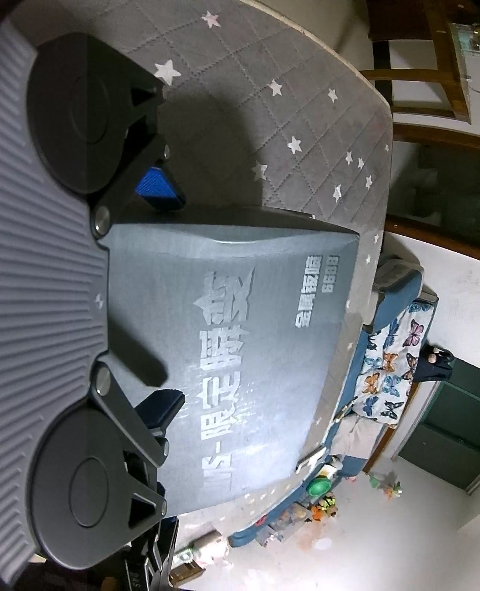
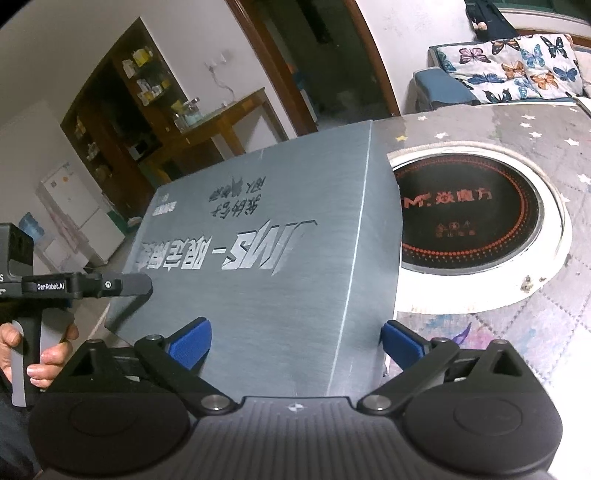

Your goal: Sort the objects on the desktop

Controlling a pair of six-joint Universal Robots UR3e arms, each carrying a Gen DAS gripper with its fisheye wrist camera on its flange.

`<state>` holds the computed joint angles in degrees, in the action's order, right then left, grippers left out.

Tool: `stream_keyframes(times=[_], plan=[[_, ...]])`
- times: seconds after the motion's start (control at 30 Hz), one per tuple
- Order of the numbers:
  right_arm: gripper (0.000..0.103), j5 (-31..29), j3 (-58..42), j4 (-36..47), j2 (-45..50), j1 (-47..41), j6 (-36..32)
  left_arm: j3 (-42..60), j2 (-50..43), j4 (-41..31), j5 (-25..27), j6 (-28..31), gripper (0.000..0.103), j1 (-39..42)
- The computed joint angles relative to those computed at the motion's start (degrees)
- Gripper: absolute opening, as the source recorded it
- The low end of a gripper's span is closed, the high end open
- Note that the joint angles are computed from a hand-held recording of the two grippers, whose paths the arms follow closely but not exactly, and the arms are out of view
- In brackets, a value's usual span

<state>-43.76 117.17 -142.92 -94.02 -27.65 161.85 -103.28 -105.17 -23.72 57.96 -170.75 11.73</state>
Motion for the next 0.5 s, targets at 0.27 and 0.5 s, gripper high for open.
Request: stream_keyframes(times=[0.27, 0.5], plan=[[0.100, 4.1, -0.2, 12.0, -7.8, -3.8, -5.5, -7.4, 12.1, -4.6, -2.1, 2.5, 0.102, 2.1], [0.100, 7.8, 0.7, 31.3, -18.9, -9.9, -16.5, -16.2, 25.3, -9.5, -2.9, 5.6, 0.102, 4.1]])
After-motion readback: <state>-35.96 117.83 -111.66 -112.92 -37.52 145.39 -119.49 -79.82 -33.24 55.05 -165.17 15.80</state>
